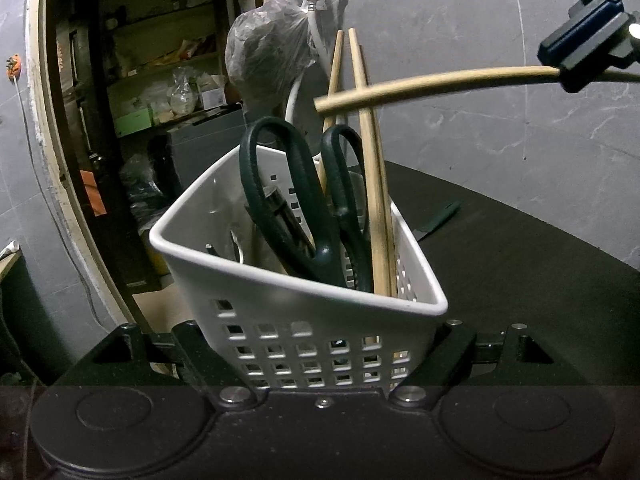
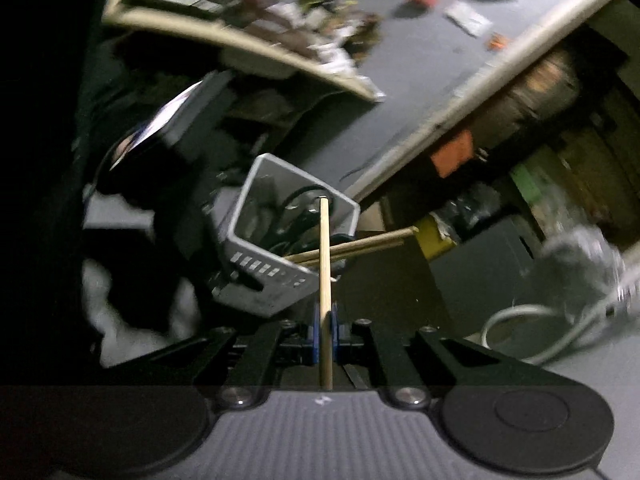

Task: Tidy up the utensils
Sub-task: 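Insert the chopstick into the basket and open the right gripper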

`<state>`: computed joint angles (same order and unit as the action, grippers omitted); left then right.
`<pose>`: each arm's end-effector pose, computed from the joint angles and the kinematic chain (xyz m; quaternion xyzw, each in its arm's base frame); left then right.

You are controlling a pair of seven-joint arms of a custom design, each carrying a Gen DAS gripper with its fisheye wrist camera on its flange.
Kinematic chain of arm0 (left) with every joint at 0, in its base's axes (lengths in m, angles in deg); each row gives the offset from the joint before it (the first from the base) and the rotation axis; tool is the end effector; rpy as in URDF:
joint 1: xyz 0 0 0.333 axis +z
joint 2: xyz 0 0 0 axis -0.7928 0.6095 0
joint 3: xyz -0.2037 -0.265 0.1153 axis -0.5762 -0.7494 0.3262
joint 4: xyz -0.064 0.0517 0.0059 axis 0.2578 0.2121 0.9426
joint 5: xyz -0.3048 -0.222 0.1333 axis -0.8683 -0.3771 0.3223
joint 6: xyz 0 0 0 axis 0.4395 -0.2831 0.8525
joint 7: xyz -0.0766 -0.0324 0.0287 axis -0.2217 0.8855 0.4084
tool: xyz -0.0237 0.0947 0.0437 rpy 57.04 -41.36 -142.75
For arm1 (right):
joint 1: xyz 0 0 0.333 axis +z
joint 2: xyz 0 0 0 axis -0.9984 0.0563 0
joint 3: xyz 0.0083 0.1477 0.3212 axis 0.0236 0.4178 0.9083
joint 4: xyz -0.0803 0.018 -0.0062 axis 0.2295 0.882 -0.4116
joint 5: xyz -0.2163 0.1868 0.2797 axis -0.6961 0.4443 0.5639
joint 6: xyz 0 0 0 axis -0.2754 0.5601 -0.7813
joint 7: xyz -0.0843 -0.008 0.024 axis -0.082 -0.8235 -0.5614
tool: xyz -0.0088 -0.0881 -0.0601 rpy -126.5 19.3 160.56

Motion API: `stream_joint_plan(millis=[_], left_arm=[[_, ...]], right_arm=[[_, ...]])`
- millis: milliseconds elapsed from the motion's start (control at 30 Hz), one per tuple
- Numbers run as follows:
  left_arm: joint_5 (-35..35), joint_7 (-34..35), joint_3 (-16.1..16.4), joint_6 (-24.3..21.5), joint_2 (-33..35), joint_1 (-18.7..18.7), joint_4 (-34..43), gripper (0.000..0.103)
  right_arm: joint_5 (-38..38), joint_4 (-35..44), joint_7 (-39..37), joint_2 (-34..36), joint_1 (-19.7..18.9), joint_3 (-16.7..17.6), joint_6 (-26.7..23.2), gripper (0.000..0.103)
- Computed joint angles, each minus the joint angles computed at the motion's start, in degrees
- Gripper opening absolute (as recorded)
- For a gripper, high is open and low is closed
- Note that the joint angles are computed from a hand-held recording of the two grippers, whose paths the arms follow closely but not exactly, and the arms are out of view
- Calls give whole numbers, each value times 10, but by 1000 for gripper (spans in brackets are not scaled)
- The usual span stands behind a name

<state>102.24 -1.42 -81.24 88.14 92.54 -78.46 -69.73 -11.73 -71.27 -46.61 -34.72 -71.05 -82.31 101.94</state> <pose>0.6180 -0.3379 0.4850 -0.4529 0.7345 -0.3870 0.3249 0.5435 0.1088 0.6331 -0.9080 0.0343 -0.3515 0.2254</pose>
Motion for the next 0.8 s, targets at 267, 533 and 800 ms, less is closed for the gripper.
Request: stream_joint_plan(millis=[267, 533, 800], left_arm=[[20, -14, 10, 15, 1, -3, 0, 84], [40, -33, -1, 12, -4, 6, -3, 84], [53, -47, -12, 8, -4, 15, -1, 84]], right_arm=[[-146, 43, -46, 21, -11, 21, -68, 7], [-247, 129, -106, 82, -23, 38, -143, 7], [-315, 148, -208, 112, -18, 59, -126, 7]])
